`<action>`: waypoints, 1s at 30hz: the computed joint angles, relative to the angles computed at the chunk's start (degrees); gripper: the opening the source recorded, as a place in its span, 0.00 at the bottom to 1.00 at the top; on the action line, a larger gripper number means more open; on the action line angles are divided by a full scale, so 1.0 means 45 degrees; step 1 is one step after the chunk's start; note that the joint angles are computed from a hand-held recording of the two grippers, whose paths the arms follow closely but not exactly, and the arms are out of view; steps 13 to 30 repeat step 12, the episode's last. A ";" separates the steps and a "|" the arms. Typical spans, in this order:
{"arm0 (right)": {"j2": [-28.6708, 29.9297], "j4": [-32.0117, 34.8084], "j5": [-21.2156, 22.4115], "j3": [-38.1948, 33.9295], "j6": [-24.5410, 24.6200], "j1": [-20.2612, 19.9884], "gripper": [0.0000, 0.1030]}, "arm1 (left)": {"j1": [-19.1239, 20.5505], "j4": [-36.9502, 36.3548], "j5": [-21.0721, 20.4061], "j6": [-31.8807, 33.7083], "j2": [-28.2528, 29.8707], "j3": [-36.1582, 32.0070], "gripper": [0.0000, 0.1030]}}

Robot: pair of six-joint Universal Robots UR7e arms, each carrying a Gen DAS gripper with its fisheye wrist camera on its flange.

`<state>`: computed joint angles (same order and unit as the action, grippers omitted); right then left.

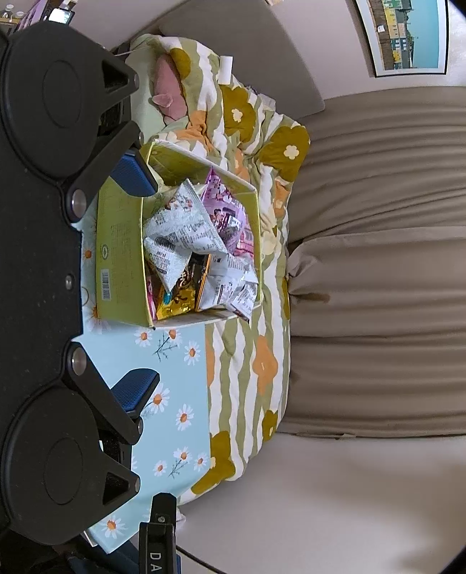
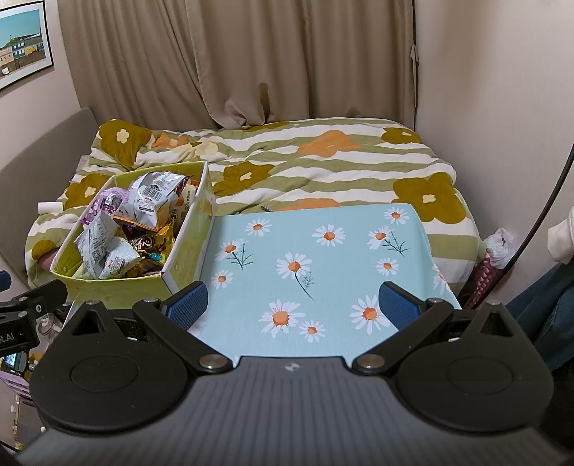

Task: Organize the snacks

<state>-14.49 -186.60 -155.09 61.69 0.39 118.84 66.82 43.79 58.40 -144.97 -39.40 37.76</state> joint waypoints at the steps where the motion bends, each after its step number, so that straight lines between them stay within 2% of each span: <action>1: -0.0001 0.0001 0.0003 0.0002 -0.0004 -0.0002 1.00 | 0.0003 -0.0023 -0.0009 0.0009 0.0000 -0.0004 1.00; 8: 0.0005 0.0028 -0.0005 -0.0020 0.0008 0.0007 1.00 | 0.0127 0.0441 0.0356 -0.0282 0.0198 -0.0460 1.00; 30: 0.0035 -0.0042 0.0020 -0.0019 -0.0025 -0.0024 1.00 | 0.0098 0.0315 0.0254 -0.0165 0.0171 -0.0377 1.00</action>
